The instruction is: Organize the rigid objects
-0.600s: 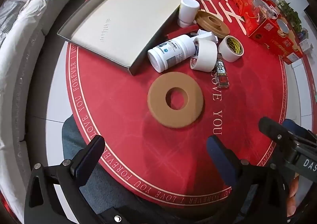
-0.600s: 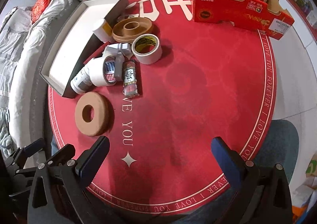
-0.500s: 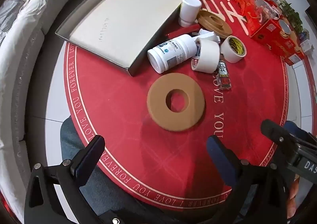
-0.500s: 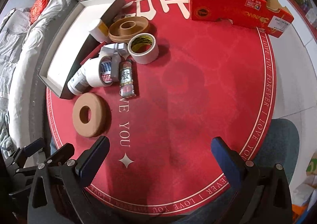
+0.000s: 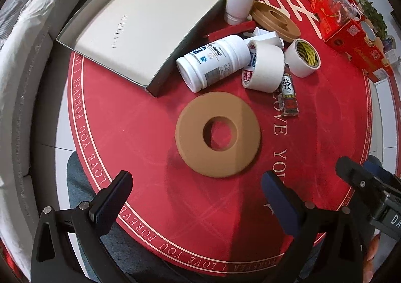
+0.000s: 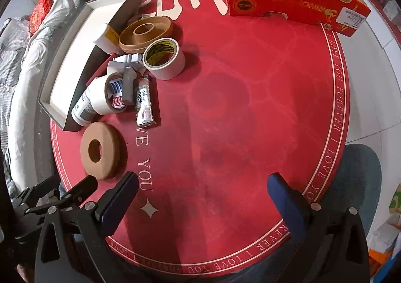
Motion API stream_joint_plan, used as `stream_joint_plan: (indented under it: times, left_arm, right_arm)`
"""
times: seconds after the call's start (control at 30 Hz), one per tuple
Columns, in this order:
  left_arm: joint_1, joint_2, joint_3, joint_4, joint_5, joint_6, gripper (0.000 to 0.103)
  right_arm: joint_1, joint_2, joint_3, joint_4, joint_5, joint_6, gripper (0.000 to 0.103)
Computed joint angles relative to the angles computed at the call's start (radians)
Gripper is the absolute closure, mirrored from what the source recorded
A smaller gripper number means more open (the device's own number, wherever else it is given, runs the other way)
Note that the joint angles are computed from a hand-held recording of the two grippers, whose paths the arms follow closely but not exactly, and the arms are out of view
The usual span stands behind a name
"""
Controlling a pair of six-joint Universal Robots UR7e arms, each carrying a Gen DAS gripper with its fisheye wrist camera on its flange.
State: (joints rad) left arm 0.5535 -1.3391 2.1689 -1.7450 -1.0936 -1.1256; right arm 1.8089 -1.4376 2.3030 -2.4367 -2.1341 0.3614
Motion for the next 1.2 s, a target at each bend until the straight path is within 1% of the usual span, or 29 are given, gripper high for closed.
stream_joint_plan:
  times: [0.07, 0.17, 0.23, 0.33, 0.43, 0.57, 0.7, 0.87, 1.0, 1.07, 1.1, 1.2]
  left_arm:
    - [-0.01, 0.029, -0.018, 0.0, -0.01, -0.007, 0.0]
    - [-0.012, 0.023, -0.012, -0.007, -0.006, -0.011, 0.0]
    - [-0.014, 0.013, -0.003, -0.017, -0.004, -0.013, 0.0]
    - [0.001, -0.027, 0.027, -0.056, 0.019, 0.018, 0.0]
    - [0.005, -0.032, 0.031, -0.065, 0.026, 0.02, 0.0]
    - [0.009, -0.032, 0.034, -0.06, 0.036, 0.013, 0.0]
    - [0.028, -0.028, 0.022, -0.033, 0.023, 0.014, 0.0]
    - [0.035, -0.025, 0.024, -0.023, 0.017, 0.011, 0.0]
    - [0.038, 0.007, 0.007, -0.025, -0.011, 0.004, 0.0]
    - [0.039, 0.016, 0.002, -0.021, -0.007, -0.001, 0.0]
    - [0.031, 0.034, 0.0, -0.019, 0.009, -0.015, 0.0]
    - [0.033, 0.044, -0.005, -0.011, 0.004, -0.027, 0.0]
  right_arm:
    - [0.004, 0.006, -0.005, 0.0, -0.002, -0.004, 0.0]
    - [0.014, 0.021, -0.016, -0.004, -0.006, -0.012, 0.0]
    - [0.022, 0.033, -0.026, -0.003, -0.011, -0.015, 0.0]
    - [0.032, 0.045, -0.037, -0.001, -0.015, -0.021, 0.0]
    - [0.036, 0.057, -0.046, 0.004, -0.017, -0.024, 0.0]
    - [0.034, 0.065, -0.051, 0.014, -0.016, -0.021, 0.0]
    - [0.03, 0.066, -0.055, 0.021, -0.019, -0.019, 0.0]
    - [0.027, 0.072, -0.059, 0.025, -0.022, -0.018, 0.0]
    - [0.026, 0.074, -0.058, 0.028, -0.024, -0.017, 0.0]
    - [0.026, 0.077, -0.059, 0.03, -0.026, -0.015, 0.0]
    - [0.025, 0.078, -0.059, 0.031, -0.027, -0.015, 0.0]
    - [0.024, 0.08, -0.06, 0.032, -0.032, -0.015, 0.0]
